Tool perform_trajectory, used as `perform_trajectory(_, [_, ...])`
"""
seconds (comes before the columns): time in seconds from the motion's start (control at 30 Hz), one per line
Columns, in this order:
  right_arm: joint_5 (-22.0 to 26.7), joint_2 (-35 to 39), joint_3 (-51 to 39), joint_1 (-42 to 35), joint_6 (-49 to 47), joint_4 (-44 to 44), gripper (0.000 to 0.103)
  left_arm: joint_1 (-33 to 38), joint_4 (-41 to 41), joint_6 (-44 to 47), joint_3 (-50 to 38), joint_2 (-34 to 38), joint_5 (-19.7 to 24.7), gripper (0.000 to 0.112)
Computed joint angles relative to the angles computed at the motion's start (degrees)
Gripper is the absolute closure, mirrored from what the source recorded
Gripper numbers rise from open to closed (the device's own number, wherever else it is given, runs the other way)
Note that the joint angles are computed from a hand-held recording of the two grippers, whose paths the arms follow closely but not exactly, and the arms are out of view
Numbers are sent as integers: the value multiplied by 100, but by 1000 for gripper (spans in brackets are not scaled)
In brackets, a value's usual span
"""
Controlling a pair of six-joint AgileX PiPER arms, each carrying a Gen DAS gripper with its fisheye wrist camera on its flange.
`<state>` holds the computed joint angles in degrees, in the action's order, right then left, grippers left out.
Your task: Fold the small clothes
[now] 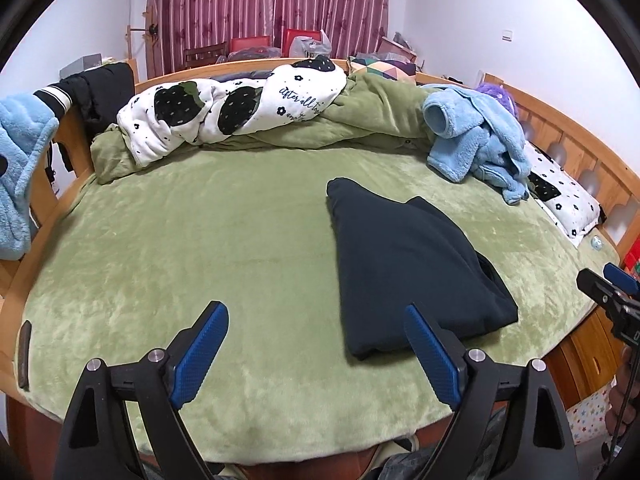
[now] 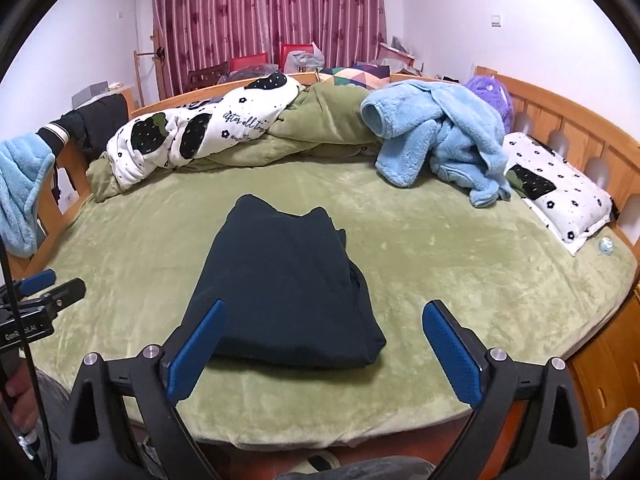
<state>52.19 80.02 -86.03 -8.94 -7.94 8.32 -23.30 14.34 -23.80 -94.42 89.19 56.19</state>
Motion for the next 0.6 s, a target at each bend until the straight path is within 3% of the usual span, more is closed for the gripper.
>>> perform_trajectory(0.6, [264,-530,185,-64,181,-189,6,-268,310,-259,371,-527,86,23])
